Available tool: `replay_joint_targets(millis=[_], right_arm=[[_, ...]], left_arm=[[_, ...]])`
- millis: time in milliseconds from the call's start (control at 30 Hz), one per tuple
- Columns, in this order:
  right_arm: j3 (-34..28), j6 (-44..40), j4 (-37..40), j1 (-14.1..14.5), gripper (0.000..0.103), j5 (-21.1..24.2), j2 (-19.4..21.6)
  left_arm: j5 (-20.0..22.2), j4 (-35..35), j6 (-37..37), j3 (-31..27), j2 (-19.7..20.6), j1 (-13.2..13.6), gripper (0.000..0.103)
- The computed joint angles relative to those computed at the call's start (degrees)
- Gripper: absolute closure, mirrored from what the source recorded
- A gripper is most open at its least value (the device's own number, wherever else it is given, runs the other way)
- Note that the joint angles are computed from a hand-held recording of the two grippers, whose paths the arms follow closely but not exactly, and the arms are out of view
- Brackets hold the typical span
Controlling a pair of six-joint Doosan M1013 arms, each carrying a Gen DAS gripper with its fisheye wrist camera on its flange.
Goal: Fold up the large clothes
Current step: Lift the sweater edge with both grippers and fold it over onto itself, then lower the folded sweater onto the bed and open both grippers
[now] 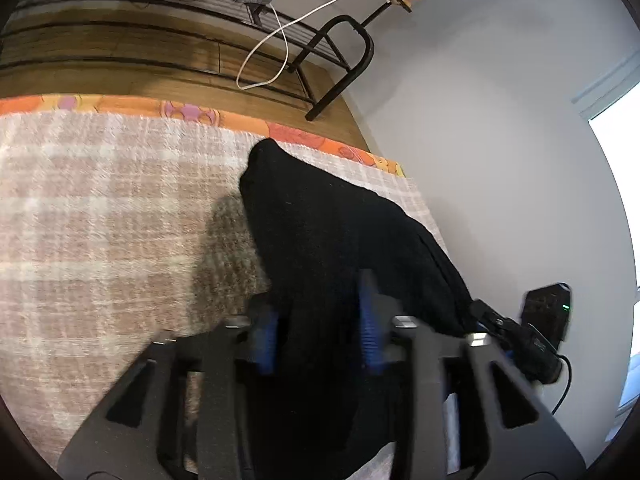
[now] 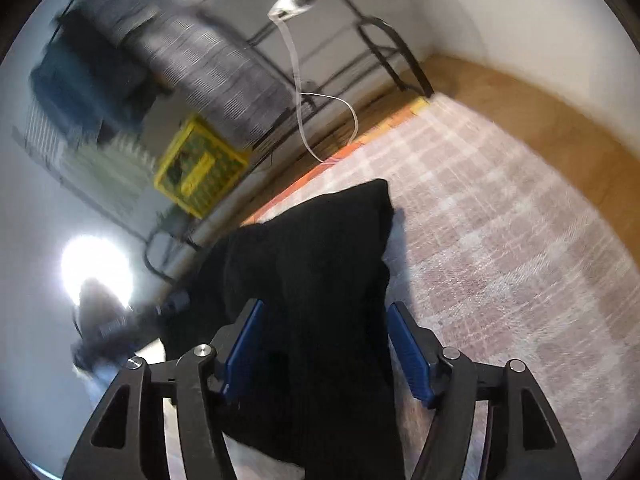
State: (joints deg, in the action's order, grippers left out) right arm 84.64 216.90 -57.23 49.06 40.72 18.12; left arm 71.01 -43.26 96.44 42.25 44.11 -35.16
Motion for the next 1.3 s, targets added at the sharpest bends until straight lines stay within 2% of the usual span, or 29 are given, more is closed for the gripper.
replay_joint_targets(millis=[67, 100, 133, 167, 233, 267, 300, 367, 433, 467, 533, 567, 600, 633, 667, 700, 767, 833, 867, 933, 967, 1067, 1133, 1167, 1233, 1300], right_arm=[[-0.4, -1.6, 3.0, -1.5, 0.037, -3.8, 0.8], [-1.7, -4.9, 6.0, -1.9, 0.038, -3.0, 1.6], [-3.2, -8.4, 8.9, -2.2, 0.046, -1.6, 2.6], [-5.1, -11.4, 10.2, -2.3, 0.063, 0.3, 3.8], [-8.1, -15.3, 10.0, -1.7, 0.080, 4.2, 5.3], [-10.2, -18.4, 9.8, -1.2, 0.085, 7.8, 6.2], [-12.9, -23.2, 9.9, -0.7, 0.087, 12.5, 7.3], [-16.5, -27.8, 8.1, 0.1, 0.090, 18.3, 8.2], [-18.3, -28.8, 4.6, 0.5, 0.092, 21.5, 8.3], [-19.6, -30.5, 2.6, 0.7, 0.092, 23.2, 8.5], [-20.0, -32.6, 2.4, -0.1, 0.091, 21.1, 8.0], [-20.3, -34.4, 3.7, -0.7, 0.089, 20.4, 8.0], [-21.6, -36.4, 5.6, -1.1, 0.085, 22.5, 8.7], [-23.3, -38.6, 8.4, -1.6, 0.070, 25.4, 9.8], [-25.1, -41.2, 12.7, -2.5, 0.059, 28.3, 11.0], [-25.5, -42.7, 15.2, -2.9, 0.058, 29.9, 11.4], [-24.0, -41.8, 15.4, -2.4, 0.057, 32.2, 10.9], [-19.7, -36.6, 15.2, -1.9, 0.053, 28.9, 8.3], [-18.0, -32.4, 13.6, -1.1, 0.050, 29.7, 7.3], [-16.4, -27.4, 9.0, 0.8, 0.049, 32.3, 6.2], [-15.7, -25.9, 6.6, 1.6, 0.049, 32.1, 5.7], [-14.4, -23.1, 0.4, 3.0, 0.053, 27.5, 4.9], [-16.7, -27.2, 1.8, 2.6, 0.056, 25.9, 6.3], [-18.9, -31.8, 4.6, 2.3, 0.057, 26.0, 7.7], [-21.8, -37.9, 8.9, 1.9, 0.059, 28.1, 10.0], [-21.9, -39.2, 13.9, 1.5, 0.060, 29.8, 10.8]], left_arm=[[0.1, 0.9, 0.3, -0.1, 0.2, -0.5, 0.056], [0.1, 1.6, 0.9, -0.1, 0.2, -0.8, 0.056], [-0.2, 2.4, 1.6, 0.3, 0.0, -1.1, 0.059], [-1.1, 3.7, 2.5, 1.3, -0.7, -1.6, 0.072], [-3.2, 3.4, 4.6, 3.1, -1.7, -1.9, 0.076], [-3.3, 2.5, 4.6, 3.2, -1.9, -1.8, 0.078], [-3.5, 0.7, 4.5, 3.4, -2.0, -1.6, 0.079], [-4.5, -3.0, 4.3, 3.4, -2.2, -1.2, 0.080], [-6.4, -5.9, 4.5, 4.1, -2.7, -1.1, 0.081], [-7.7, -6.2, 4.8, 4.6, -3.0, -1.2, 0.081], [-10.6, -2.2, 1.8, 4.6, -3.1, -2.0, 0.081], [-10.3, -0.5, -0.1, 3.9, -2.6, -2.2, 0.080], [-9.1, 3.1, -2.4, 2.4, -1.7, -2.7, 0.078], [-7.7, 6.8, -4.8, 1.0, -0.8, -3.1, 0.076], [-6.5, 7.4, -6.2, 0.4, -0.2, -3.0, 0.072], [-6.1, 5.7, -5.5, 0.7, -0.2, -2.5, 0.066], [-6.4, 5.5, -3.5, 1.3, -0.7, -2.1, 0.058], [-6.9, 6.7, -1.6, 1.6, -1.5, -1.8, 0.054], [-7.7, 6.1, -0.2, 2.5, -2.2, -1.4, 0.051], [-8.6, 5.7, 1.0, 3.3, -3.0, -0.8, 0.051], [-8.9, 4.7, 2.0, 3.6, -3.4, -0.6, 0.051], [-9.5, 4.4, 4.4, 5.4, -4.8, -0.7, 0.051], [-7.7, 3.8, 6.2, 6.0, -5.0, -1.1, 0.051], [-7.5, 4.6, 6.7, 6.9, -5.5, -1.5, 0.051], [-7.2, 7.7, 5.6, 7.9, -5.8, -2.3, 0.051], [-5.7, 9.7, 2.7, 9.7, -5.9, -2.6, 0.051]])
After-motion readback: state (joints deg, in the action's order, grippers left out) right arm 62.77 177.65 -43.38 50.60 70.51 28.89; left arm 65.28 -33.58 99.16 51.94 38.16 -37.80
